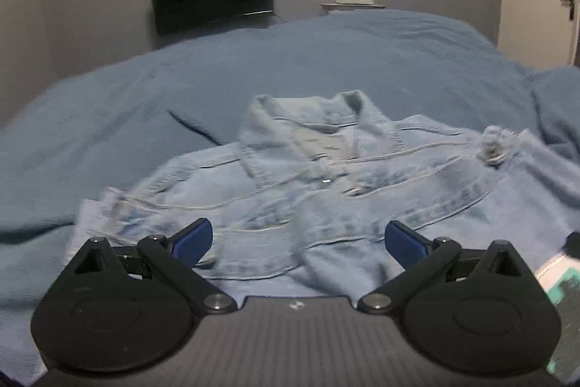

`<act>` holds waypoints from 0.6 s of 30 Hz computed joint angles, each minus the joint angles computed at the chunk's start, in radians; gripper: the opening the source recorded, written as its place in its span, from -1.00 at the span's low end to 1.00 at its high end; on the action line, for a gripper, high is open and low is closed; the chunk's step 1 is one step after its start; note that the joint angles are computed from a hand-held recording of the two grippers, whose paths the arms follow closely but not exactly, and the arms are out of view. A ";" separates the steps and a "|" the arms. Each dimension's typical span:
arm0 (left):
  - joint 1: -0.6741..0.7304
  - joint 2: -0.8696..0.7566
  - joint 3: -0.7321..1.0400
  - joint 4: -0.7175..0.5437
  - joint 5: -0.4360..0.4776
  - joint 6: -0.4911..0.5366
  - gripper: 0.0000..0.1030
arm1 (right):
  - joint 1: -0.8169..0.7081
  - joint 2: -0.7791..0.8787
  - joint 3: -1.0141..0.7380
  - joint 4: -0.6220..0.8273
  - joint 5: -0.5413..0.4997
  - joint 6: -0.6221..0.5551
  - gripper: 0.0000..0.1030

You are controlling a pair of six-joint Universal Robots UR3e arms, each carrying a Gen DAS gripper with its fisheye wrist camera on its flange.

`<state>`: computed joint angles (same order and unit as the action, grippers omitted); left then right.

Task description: Fold large clothes

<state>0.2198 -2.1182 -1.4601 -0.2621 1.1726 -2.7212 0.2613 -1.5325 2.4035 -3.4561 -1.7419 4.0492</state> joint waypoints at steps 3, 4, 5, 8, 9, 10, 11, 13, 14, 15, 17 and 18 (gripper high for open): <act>0.024 0.005 -0.034 0.019 0.056 0.025 1.00 | -0.020 -0.008 0.010 -0.003 0.029 0.000 0.32; 0.027 0.001 -0.038 0.012 0.086 0.035 1.00 | -0.025 -0.008 0.012 -0.005 0.036 -0.001 0.32; 0.040 -0.004 -0.037 -0.020 0.081 0.050 1.00 | -0.030 -0.008 0.015 -0.009 0.041 -0.002 0.33; 0.032 -0.027 -0.048 0.004 0.124 0.073 1.00 | -0.034 0.007 0.008 -0.012 0.047 -0.002 0.38; 0.017 -0.033 -0.049 0.022 0.151 0.081 1.00 | -0.030 0.016 0.002 -0.013 0.042 -0.008 0.40; 0.005 -0.035 -0.042 0.023 0.173 0.086 1.00 | -0.027 0.021 -0.001 -0.012 0.038 -0.013 0.40; 0.000 -0.037 -0.028 0.012 0.182 0.089 1.00 | -0.027 0.022 0.000 -0.015 0.038 -0.016 0.40; 0.014 -0.009 -0.019 -0.033 0.161 0.079 1.00 | -0.040 0.015 0.010 -0.023 0.055 -0.017 0.40; 0.033 0.014 -0.027 -0.048 0.136 0.070 1.00 | -0.046 0.011 0.014 -0.025 0.062 -0.017 0.40; 0.062 0.047 -0.049 -0.050 0.105 0.063 1.00 | -0.053 0.010 0.019 -0.032 0.070 -0.021 0.39; 0.107 0.092 -0.088 -0.037 0.091 0.069 1.00 | -0.054 0.014 0.018 -0.036 0.069 -0.022 0.38; 0.130 0.117 -0.114 -0.023 0.101 0.085 1.00 | -0.053 0.014 0.015 -0.034 0.067 -0.023 0.38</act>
<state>0.3497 -2.0016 -1.5737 -0.2850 1.2740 -2.6359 0.2084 -1.5187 2.4188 -3.4897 -1.6745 4.0265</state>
